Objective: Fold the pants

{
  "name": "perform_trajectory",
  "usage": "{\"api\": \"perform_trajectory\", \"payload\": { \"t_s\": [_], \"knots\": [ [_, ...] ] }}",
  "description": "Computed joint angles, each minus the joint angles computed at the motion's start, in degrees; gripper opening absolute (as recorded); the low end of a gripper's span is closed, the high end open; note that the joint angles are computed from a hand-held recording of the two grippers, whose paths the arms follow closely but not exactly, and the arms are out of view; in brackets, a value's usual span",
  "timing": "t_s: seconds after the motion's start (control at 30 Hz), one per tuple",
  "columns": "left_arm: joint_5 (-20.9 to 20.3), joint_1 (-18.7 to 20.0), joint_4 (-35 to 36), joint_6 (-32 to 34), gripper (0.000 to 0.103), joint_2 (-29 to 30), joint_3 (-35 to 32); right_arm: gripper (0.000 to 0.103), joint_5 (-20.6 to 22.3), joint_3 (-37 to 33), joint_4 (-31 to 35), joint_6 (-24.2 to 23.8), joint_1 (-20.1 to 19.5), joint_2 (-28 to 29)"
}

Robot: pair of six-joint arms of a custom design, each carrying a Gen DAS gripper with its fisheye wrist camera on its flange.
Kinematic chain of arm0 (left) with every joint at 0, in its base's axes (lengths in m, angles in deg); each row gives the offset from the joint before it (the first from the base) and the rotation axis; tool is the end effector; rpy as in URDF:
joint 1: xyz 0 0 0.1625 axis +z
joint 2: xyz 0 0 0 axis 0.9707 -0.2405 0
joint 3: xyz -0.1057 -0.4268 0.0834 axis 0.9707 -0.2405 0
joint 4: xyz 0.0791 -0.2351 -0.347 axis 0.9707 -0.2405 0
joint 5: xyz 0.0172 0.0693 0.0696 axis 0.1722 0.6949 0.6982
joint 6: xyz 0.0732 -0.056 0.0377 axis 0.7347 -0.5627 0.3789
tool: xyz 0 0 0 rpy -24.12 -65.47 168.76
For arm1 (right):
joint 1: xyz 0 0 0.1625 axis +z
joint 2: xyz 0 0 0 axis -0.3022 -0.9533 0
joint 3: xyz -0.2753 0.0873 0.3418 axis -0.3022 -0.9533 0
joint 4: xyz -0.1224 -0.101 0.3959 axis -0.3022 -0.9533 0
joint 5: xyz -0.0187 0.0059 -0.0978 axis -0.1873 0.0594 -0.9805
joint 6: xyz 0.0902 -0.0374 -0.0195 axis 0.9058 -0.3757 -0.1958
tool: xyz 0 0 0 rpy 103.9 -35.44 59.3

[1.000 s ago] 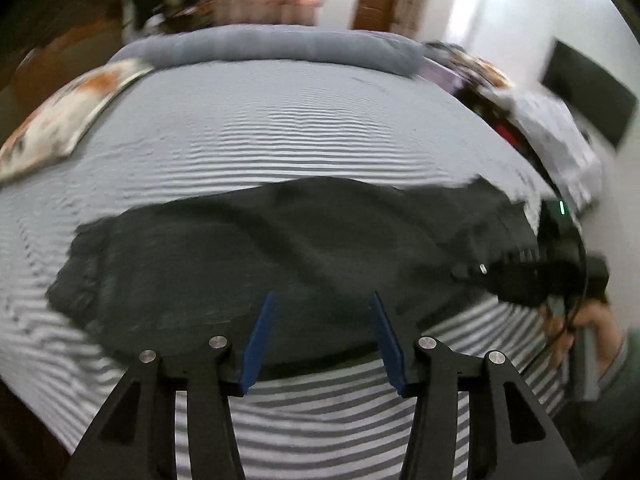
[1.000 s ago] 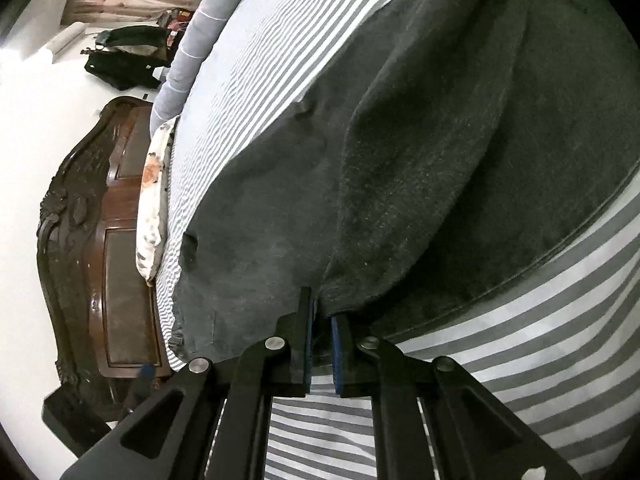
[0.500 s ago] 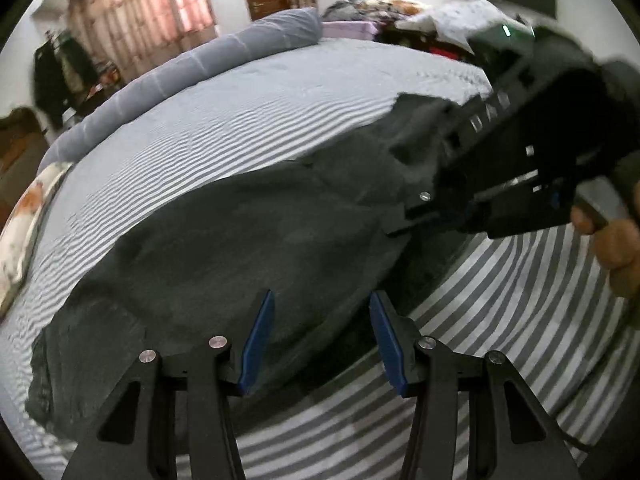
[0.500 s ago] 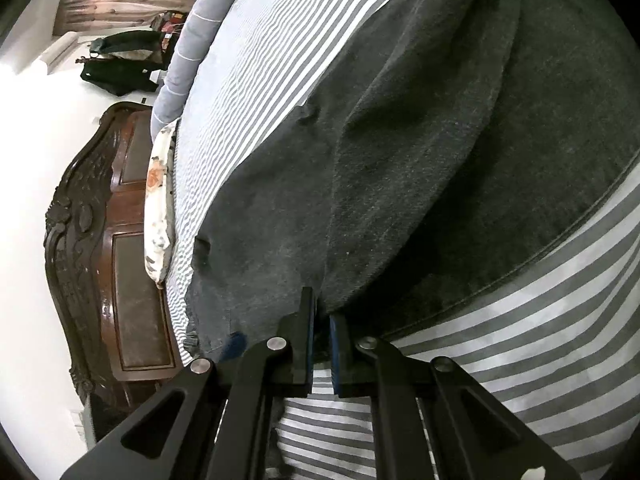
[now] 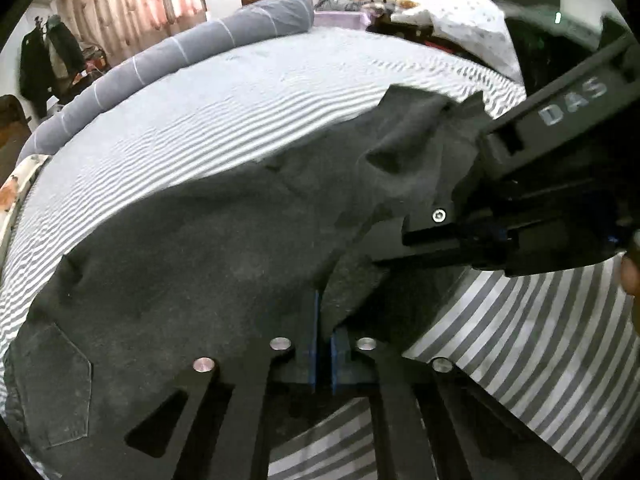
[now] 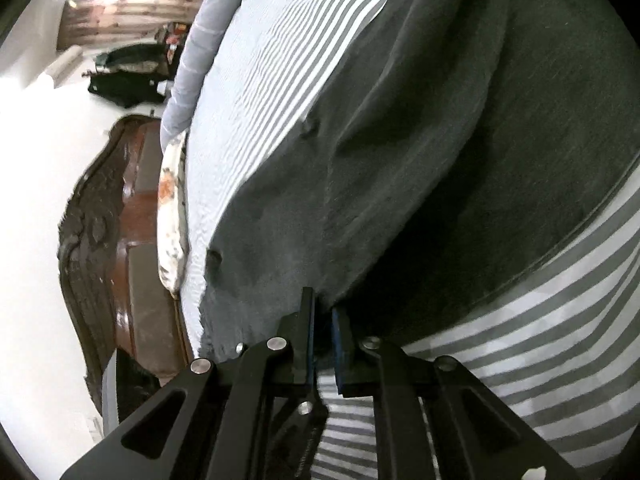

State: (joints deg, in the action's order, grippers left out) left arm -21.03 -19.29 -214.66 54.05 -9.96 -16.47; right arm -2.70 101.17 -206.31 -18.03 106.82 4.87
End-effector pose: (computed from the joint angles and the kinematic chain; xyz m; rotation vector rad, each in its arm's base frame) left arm -0.3195 -0.8412 0.0558 0.9224 2.3309 -0.4936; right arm 0.1262 -0.8046 0.2306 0.5083 2.9508 -0.5547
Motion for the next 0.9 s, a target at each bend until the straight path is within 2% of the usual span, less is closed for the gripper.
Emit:
{"api": "perform_trajectory", "payload": {
  "t_s": [0.1, 0.2, 0.3, 0.47, 0.67, 0.9],
  "knots": [
    [-0.2, -0.2, 0.0, -0.3, 0.003, -0.5, -0.2, 0.019, 0.6, 0.5, -2.0, 1.1, -0.9, -0.4],
    [-0.6, -0.4, 0.1, -1.7, 0.003, -1.6, 0.4, 0.02, 2.5, -0.1, -2.7, 2.7, -2.3, -0.3],
    [-1.3, -0.5, 0.5, -3.3, 0.003, -2.4, 0.2, 0.02, 2.6, -1.5, -3.9, 4.0, -3.4, 0.4],
    [-2.6, -0.5, 1.4, -5.5, 0.003, -2.8, -1.4, 0.019, 1.8, -6.6, -4.0, 6.1, -5.1, 2.3],
    [-3.3, -0.3, 2.7, -8.0, 0.003, -3.0, -2.3, 0.015, 3.5, -12.9, -4.8, 7.9, -7.3, 4.4],
    [-3.7, -0.3, 3.5, -8.4, 0.003, -3.1, -2.6, 0.014, 1.2, -22.6, -2.6, 9.3, -9.2, 7.3]
  ]
}}
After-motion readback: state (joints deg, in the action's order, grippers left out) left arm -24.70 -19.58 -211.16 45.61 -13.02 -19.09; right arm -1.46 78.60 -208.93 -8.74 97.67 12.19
